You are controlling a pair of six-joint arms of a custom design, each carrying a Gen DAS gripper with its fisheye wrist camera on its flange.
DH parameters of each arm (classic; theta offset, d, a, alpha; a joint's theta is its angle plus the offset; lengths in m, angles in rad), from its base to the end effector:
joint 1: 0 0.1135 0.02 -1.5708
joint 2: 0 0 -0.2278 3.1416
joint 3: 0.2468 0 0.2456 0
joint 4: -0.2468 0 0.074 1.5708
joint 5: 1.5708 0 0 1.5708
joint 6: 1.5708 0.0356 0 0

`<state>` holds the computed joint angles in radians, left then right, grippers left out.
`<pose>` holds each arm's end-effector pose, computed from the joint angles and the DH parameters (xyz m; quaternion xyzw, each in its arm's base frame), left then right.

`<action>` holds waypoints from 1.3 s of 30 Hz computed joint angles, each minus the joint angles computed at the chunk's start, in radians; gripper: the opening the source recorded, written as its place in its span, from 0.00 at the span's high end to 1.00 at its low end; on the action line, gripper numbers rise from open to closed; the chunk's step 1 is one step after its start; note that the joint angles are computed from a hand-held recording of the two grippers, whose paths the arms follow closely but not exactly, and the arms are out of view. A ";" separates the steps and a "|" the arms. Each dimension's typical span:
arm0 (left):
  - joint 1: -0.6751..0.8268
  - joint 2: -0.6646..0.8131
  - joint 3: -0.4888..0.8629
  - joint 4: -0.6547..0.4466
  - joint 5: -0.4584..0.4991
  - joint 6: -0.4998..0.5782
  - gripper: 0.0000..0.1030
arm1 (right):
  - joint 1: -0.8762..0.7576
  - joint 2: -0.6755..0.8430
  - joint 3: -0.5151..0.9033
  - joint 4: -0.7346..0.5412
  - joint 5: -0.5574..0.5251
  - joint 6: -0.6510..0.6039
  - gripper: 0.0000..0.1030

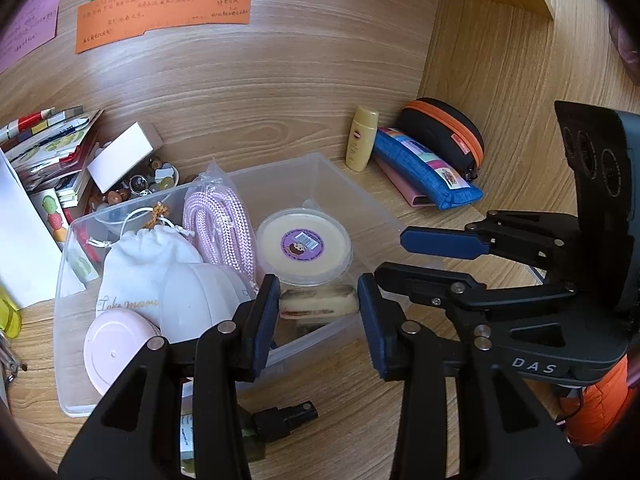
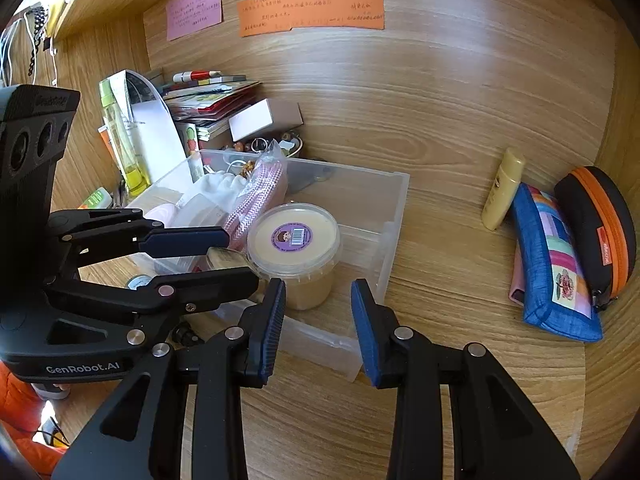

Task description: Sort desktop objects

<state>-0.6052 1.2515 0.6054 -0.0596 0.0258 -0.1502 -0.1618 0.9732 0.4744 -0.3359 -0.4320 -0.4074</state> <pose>0.2118 -0.1476 0.1632 0.2100 0.8832 -0.1655 0.3853 0.2008 -0.0177 0.1618 -0.1882 0.8950 0.0933 0.3934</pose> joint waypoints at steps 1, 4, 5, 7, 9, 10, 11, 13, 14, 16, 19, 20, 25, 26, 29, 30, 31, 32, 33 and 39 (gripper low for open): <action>-0.003 -0.001 0.000 -0.002 -0.004 -0.002 0.60 | -0.004 -0.014 -0.005 -0.007 -0.001 0.001 0.70; -0.015 -0.020 -0.010 -0.006 -0.016 -0.008 0.56 | -0.018 -0.046 -0.012 -0.028 -0.010 0.003 0.69; -0.017 -0.029 -0.014 -0.007 -0.020 -0.009 0.55 | -0.024 -0.060 -0.013 -0.040 -0.014 0.001 0.68; -0.025 -0.056 -0.023 -0.015 -0.027 -0.012 0.55 | -0.035 -0.091 -0.018 -0.063 -0.020 0.002 0.65; -0.035 -0.092 -0.035 -0.028 -0.043 -0.014 0.55 | -0.044 -0.125 -0.021 -0.086 -0.030 0.002 0.63; -0.044 -0.109 -0.040 -0.035 -0.055 -0.016 0.54 | -0.047 -0.147 -0.024 -0.100 -0.033 0.003 0.61; -0.050 -0.128 -0.046 -0.042 -0.067 -0.016 0.52 | -0.047 -0.168 -0.026 -0.113 -0.034 0.005 0.60; -0.063 -0.179 -0.065 -0.057 -0.112 -0.018 0.45 | -0.048 -0.210 -0.030 -0.139 -0.038 0.008 0.59; -0.071 -0.202 -0.075 -0.063 -0.143 -0.021 0.39 | -0.047 -0.234 -0.033 -0.154 -0.037 0.013 0.58; -0.079 -0.261 -0.098 -0.083 -0.193 -0.021 0.35 | -0.041 -0.280 -0.040 -0.182 -0.035 0.025 0.52; -0.067 -0.348 -0.127 -0.128 -0.205 -0.020 0.31 | -0.036 -0.346 -0.056 -0.212 -0.037 0.044 0.38; -0.071 -0.374 -0.136 -0.142 -0.223 -0.020 0.29 | -0.026 -0.380 -0.065 -0.227 -0.033 0.053 0.37; -0.066 -0.536 -0.191 -0.236 -0.265 -0.018 0.18 | 0.070 -0.508 -0.104 -0.279 0.038 0.111 0.31; -0.063 -0.567 -0.202 -0.255 -0.268 -0.022 0.13 | 0.097 -0.538 -0.115 -0.290 0.057 0.127 0.30; -0.033 -0.674 -0.243 -0.312 -0.264 -0.029 0.09 | 0.168 -0.607 -0.140 -0.321 0.103 0.173 0.29; -0.007 -0.711 -0.255 -0.340 -0.245 -0.026 0.09 | 0.200 -0.626 -0.147 -0.329 0.131 0.193 0.29; 0.012 -0.742 -0.264 -0.363 -0.237 -0.027 0.09 | 0.225 -0.639 -0.154 -0.334 0.151 0.206 0.29; 0.027 -0.771 -0.274 -0.384 -0.232 -0.026 0.08 | 0.253 -0.652 -0.163 -0.340 0.172 0.222 0.28; 0.048 -0.802 -0.284 -0.404 -0.223 -0.022 0.08 | 0.272 -0.657 -0.171 -0.340 0.185 0.235 0.28; 0.260 -1.025 -0.360 -0.553 -0.089 0.020 0.07 | 0.406 -0.586 -0.222 -0.265 0.275 0.330 0.27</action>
